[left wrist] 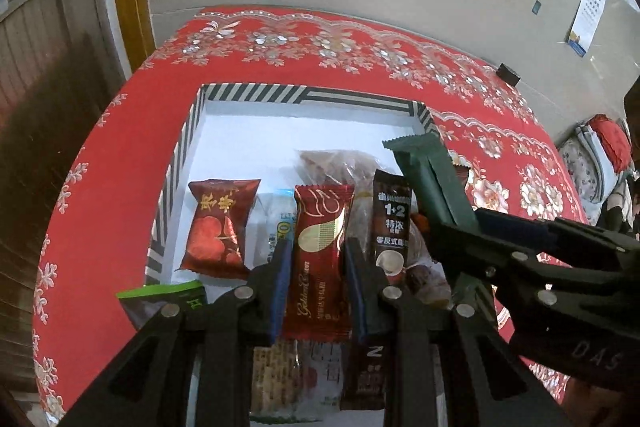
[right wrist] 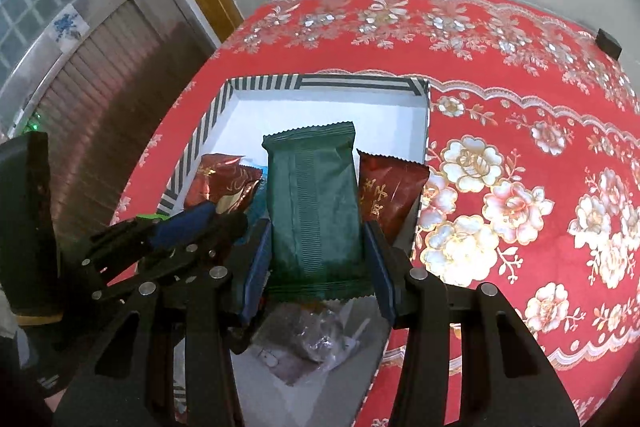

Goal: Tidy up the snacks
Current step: 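Lower both held packets into the tray and open both grippers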

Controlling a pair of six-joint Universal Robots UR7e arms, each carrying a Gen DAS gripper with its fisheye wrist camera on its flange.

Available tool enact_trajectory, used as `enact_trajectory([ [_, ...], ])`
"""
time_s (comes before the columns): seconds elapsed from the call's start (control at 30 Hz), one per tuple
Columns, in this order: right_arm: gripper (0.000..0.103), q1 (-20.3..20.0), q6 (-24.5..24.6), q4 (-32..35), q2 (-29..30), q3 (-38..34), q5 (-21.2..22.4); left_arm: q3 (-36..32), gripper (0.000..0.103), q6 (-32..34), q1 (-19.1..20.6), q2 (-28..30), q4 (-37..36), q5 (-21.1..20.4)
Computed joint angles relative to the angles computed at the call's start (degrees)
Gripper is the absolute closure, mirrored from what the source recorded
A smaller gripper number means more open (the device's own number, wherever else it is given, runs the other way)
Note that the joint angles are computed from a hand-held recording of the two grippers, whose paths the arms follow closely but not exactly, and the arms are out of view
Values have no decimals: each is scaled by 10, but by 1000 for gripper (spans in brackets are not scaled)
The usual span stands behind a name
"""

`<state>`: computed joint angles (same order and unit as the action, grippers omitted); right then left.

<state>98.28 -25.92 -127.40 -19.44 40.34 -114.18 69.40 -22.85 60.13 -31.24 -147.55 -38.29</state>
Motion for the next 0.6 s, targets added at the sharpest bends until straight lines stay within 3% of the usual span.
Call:
enact_trajectory([
  [0.07, 57, 1, 1, -4, 1, 0, -3, -1, 73, -4, 0, 0, 4, -2],
  [0.17, 56, 0, 8, -15, -8, 15, 11, -2, 59, -15, -1, -1, 15, 3],
  [0.23, 56, 1, 4, -31, -19, 33, 25, -2, 23, -22, -5, -1, 22, 23],
  [0.33, 56, 4, -9, -66, -33, 61, 35, -4, 2, -33, -10, -2, 40, 46],
  [0.47, 56, 8, -28, -122, -55, 107, 32, -12, 0, -56, -17, -2, 87, 90],
  [0.6, 56, 5, -34, -130, -73, 129, 41, -14, 0, -72, -30, 3, 96, 150],
])
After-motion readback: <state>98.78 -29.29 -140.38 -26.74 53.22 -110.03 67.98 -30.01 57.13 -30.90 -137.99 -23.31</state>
